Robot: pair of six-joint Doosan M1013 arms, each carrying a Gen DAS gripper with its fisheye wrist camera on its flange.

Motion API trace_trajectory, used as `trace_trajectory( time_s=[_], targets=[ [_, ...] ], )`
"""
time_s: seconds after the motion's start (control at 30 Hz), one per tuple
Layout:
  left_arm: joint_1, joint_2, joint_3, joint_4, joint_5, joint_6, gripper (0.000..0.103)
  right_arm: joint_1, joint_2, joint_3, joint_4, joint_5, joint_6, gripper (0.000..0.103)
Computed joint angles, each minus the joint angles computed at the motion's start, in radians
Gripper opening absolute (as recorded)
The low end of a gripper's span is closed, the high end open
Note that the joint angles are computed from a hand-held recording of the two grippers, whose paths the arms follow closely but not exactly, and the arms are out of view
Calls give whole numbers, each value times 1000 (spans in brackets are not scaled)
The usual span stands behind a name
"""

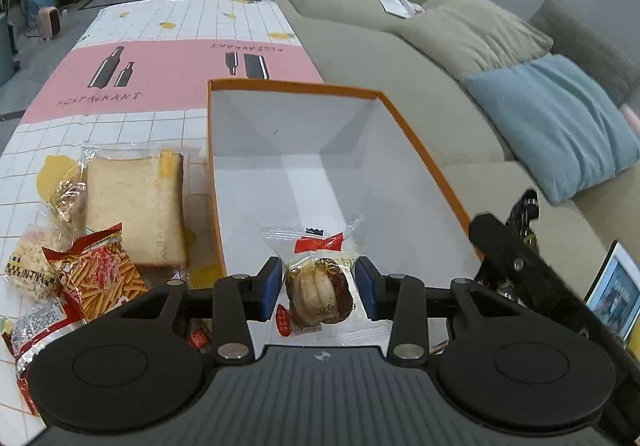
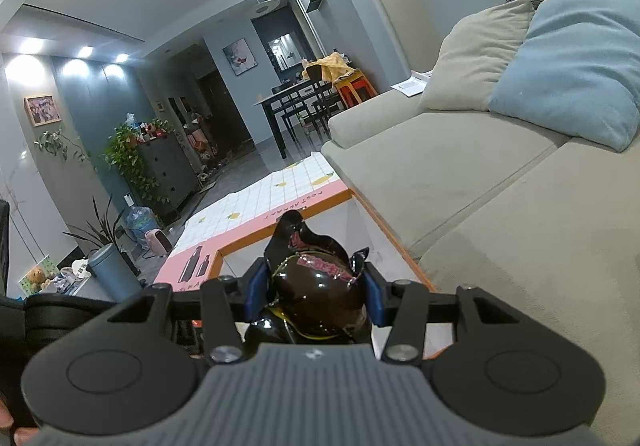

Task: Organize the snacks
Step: 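Carry the bun and chocolate snack into the orange box and release both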

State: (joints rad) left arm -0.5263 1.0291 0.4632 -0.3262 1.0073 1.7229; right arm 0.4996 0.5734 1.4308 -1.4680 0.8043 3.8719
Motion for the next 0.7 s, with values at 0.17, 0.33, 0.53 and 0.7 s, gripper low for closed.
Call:
trace_trajectory(
  time_s=[0.17,0.33,0.53,0.7],
  targets=[
    [-13,-44,82,64,-71,51,69,-11,1,5,10,-4,6,48],
    [-14,-95,165,56,-164,120,78,-14,6,1,-8,-11,37,48],
    [2,-126,204,33,-222,136,83,-21,16,-11,-17,-40,44,48],
    [12,-126,198,58,-230,96,83,-35,32,-47,96,-106,-105,49]
  ],
)
